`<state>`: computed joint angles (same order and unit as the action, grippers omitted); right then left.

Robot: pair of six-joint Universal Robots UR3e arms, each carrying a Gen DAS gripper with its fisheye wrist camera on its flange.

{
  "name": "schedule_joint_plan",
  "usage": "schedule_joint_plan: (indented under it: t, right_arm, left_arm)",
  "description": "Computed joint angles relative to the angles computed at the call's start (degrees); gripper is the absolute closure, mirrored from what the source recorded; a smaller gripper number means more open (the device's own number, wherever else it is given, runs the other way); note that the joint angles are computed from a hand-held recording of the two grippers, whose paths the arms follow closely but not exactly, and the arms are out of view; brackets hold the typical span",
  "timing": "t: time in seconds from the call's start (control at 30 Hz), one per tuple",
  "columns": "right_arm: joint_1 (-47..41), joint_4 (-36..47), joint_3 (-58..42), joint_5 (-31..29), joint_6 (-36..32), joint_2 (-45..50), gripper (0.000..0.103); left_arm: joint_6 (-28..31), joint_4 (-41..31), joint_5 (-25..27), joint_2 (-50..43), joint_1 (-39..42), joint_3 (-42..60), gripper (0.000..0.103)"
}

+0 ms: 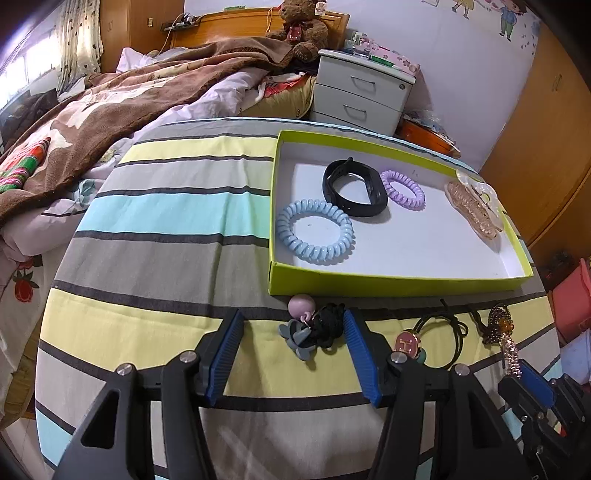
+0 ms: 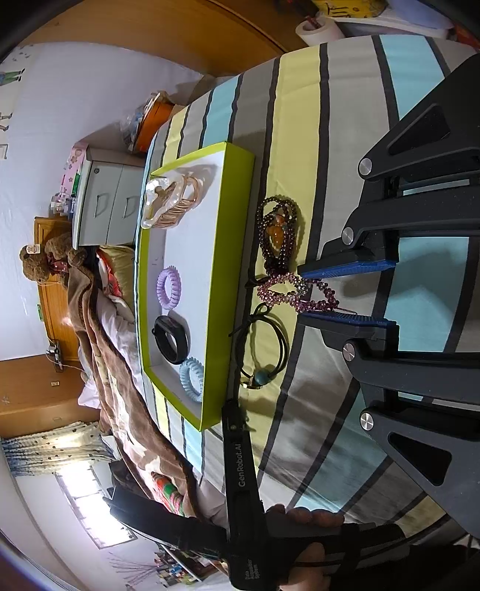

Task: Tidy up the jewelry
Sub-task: 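Grasp the pink-ball black hair tie with the left gripper, then carry the hair tie with the left gripper while the right carries the rhinestone clip into the box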

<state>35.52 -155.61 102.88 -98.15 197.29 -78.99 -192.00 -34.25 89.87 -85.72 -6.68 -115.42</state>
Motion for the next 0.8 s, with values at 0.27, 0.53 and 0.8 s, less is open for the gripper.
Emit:
schedule_joint_plan:
  t: [0.27,0.53,0.8]
  right_arm:
    - [-0.22,-0.37,0.44,-0.19,0.02,-0.33,0.084]
    - [-0.33,-0.12,0.24,-0.25,-0.23,-0.95,0.084]
    - [-0.56,1.09,-2.33,-1.06,-1.25,-1.51,0.084]
  left_arm:
    - [0.35,0.14,-0.32,1.05,0.93,-0.91,0.072]
    - [0.33,-0.52,0.01,3.29,1.03,-2.13,0.073]
    - [0.70,-3.19,-0.32,8.22,1.82,-2.09,0.073]
